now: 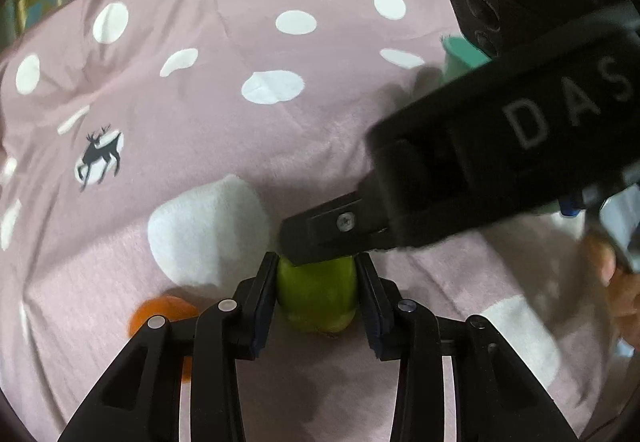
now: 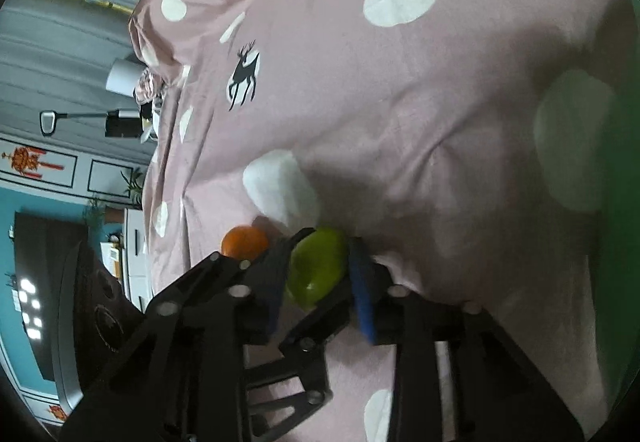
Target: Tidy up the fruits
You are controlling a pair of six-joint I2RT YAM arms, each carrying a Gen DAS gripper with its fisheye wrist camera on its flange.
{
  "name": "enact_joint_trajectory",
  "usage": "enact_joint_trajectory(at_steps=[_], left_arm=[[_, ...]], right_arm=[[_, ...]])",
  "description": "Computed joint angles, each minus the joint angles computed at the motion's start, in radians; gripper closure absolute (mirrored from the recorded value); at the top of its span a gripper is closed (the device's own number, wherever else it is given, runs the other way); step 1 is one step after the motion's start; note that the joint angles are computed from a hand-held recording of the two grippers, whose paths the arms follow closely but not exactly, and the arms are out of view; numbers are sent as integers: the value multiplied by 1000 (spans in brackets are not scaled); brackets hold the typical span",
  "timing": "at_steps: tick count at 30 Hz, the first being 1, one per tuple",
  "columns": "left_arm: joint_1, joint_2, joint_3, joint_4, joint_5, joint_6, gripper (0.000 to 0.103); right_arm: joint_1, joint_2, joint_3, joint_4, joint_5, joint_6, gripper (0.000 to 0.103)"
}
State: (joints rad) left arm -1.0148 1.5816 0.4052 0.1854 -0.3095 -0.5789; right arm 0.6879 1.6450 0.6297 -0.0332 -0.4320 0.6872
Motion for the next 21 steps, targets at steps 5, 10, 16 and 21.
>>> enact_joint_trajectory(at_steps=[5, 10, 16, 21], left_arm=[[-7, -50, -87, 99, -4, -34, 65], [-41, -92, -127, 154, -31, -80, 65], [-128, -250, -168, 61, -176, -116, 68], [-215, -477, -198, -93, -264, -152, 69]], right_arm=[[67, -1, 33, -57, 80, -36, 59], [48, -17, -2, -27, 21, -38, 55], [62, -66, -66, 69, -27, 45, 60], [60, -184, -210, 294, -78, 129, 76]])
